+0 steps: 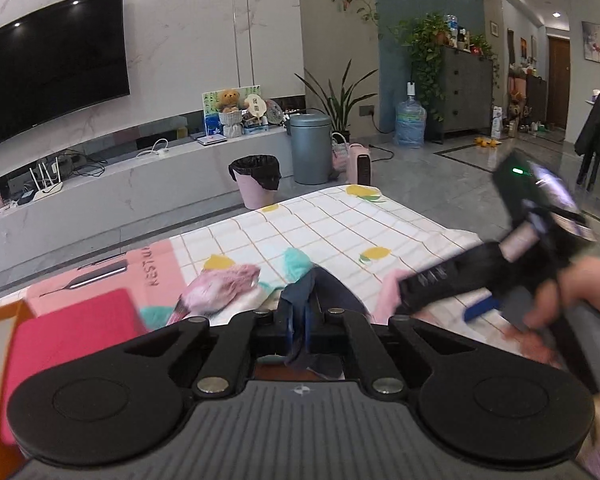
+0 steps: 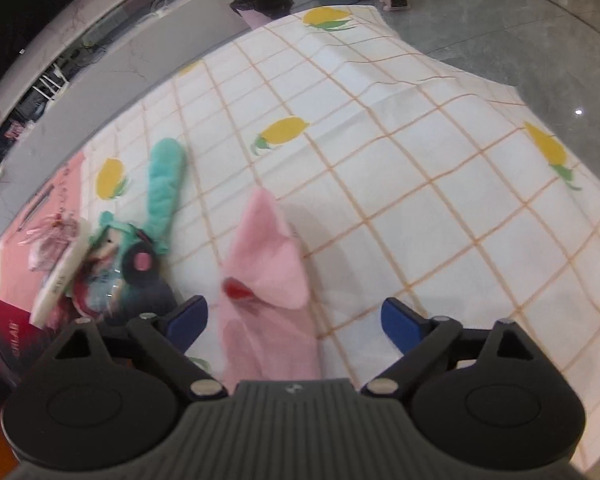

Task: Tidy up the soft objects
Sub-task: 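Grasp the navy cloth with the left gripper while the right lifts the pink cloth, then carry the navy cloth with the left gripper toward the white box while the right carries the pink cloth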

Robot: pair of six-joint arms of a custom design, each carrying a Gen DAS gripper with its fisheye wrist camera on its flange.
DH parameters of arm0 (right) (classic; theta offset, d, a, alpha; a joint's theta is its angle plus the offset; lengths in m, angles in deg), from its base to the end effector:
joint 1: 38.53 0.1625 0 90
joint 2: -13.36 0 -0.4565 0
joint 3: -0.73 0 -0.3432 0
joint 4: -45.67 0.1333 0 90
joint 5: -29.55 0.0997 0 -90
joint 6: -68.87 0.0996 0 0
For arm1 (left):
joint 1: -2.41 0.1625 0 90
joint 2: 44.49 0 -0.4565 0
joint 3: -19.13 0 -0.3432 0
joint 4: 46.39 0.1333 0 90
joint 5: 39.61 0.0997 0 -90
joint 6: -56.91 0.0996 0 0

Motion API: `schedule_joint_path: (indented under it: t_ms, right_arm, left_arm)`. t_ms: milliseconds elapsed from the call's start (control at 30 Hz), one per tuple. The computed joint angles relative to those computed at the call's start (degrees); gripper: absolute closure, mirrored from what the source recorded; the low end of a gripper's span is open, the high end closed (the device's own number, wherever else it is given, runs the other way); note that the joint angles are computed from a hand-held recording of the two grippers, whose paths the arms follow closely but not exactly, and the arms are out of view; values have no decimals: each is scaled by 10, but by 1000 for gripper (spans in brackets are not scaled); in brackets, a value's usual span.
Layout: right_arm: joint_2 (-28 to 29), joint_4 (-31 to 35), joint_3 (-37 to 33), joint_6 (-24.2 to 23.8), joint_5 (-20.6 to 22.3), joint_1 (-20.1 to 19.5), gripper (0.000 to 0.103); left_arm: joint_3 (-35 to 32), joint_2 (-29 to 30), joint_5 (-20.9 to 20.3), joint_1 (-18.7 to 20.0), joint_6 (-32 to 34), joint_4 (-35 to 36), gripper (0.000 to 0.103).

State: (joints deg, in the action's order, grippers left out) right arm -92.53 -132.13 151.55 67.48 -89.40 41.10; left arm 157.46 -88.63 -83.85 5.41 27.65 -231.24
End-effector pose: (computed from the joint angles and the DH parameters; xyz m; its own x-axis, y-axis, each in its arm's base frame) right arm 0.0386 -0.2616 0.3631 -0.8044 0.4638 0.3712 0.1124 0.7324 -0.6715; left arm -0.3918 -0.2255 0.0698 -0.5271 0.5819 -0.6193 0.8493 0.3860 -0.3602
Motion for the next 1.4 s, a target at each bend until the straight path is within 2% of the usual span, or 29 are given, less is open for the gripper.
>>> schedule_joint_path:
  t_ms: [67,233,433,567,667,733,800,867,900,933,1167,1400]
  right_arm:
    - [9,-10,2,8,11,-1,4]
    - [92,-87,10,-5,-88,64,2]
    - [177,-159,21,-81,-182,108,2]
    - [181,-183,29,-112,-181,108,8]
    - [180,-208,35,-132,-176,110,28]
    - [180,-217,36,-130,-183,118,55]
    - [183,-221,37,-132,-187,122,59]
    - [184,-219,37,-138,-187,125,74]
    - [185,-214,35,-136,-194,131,96]
    - [188,-211,34,-133,-205,136,99]
    - [169,-181,34,-130,-185,131,100]
    - [151,-159,35,-140,-181,164,101]
  left_arm:
    - [17,-12,-3,-10,-12,-2,98]
    - [41,-16,-4,-21,-22,-26,98]
    - [74,0,-14,-19,-29,-77,98]
    - [74,6,-31,-7,-62,-46,98]
    - [76,9,-32,-4,-68,-47,98]
    - [80,15,-29,-4,-65,-57,98]
    - [86,18,-34,-4,-68,-72,98]
    - [87,18,-37,0,-70,-76,98]
    - [87,17,-36,0,-74,-72,98]
    - [89,18,-33,-2,-77,-71,98]
    - [95,17,-29,-8,-78,-79,98]
    - [98,8,-20,-22,-81,-72,98]
